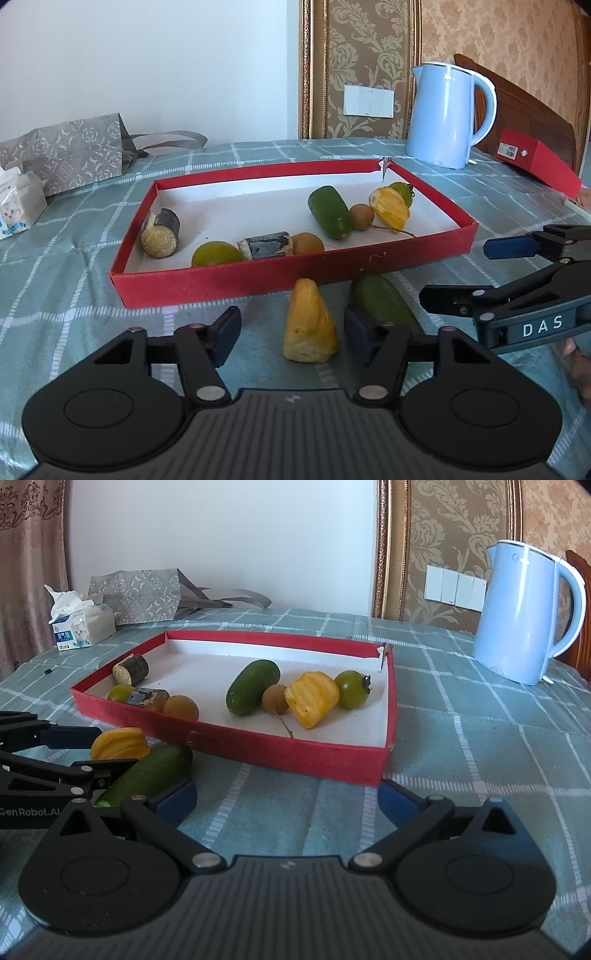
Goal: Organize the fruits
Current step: 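Reach the left gripper to the yellow star fruit on the cloth and close, then hold the star fruit in the left gripper while the right gripper reaches and grasps the green cucumber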
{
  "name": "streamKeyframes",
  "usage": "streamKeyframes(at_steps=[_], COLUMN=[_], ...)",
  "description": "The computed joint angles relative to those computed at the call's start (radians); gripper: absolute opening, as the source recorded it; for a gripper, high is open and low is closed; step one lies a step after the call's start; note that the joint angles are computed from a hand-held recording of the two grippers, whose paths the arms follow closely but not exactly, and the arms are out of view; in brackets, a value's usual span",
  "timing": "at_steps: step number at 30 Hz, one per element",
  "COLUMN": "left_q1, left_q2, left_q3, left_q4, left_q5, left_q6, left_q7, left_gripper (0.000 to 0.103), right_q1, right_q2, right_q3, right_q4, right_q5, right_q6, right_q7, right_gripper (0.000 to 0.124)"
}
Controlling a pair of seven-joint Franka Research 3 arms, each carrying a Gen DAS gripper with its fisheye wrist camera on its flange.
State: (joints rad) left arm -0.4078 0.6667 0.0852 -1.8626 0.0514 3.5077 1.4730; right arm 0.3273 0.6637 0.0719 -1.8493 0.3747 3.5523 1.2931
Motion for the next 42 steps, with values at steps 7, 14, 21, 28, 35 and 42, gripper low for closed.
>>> streamKeyframes(at_steps=[7, 14, 21, 28, 35, 42], left_q1=[0.012, -0.009, -0.059, -0.139, -0.224, -0.205], left_q2=[-0.008, -0.008, -0.010, -0.018, -0.005, -0.004], left_q3=[-0.017, -0.005, 0.041, 0.114, 0.204, 0.189], left_q4=[-0.012, -0.018, -0.031, -0.060, -0.053, -0.045], left_q5=[0.013, -0.008, -0.090, -0.248, -0.404, -0.396], left_q6=[-0.002, 0.011, 0.029, 0.039, 0.013, 0.003], left_q7=[-0.008, 0.008, 0.015, 0.037, 0.041, 0.025], left_gripper=[0.037, 0.030, 0.030, 0.030, 0.030, 0.030], right_q1=[0.000, -0.001, -0.010, -0.017, -0.190, -0.290], right_q2=[0.000, 0.002, 0.001, 0.000, 0.007, 0.015], right_q3=[-0.001, -0.001, 0.004, 0.010, 0.180, 0.282], right_q4=[0.000, 0.005, 0.005, 0.004, -0.018, -0.041], right_q5=[0.000, 0.001, -0.007, -0.019, -0.182, -0.339], right_q6=[-0.004, -0.018, -0.028, -0.031, -0.016, -0.005], right_q7=[0.005, 0.008, 0.019, 0.028, 0.116, 0.263], right_gripper=[0.103, 0.103, 0.103, 0.103, 0.103, 0.103])
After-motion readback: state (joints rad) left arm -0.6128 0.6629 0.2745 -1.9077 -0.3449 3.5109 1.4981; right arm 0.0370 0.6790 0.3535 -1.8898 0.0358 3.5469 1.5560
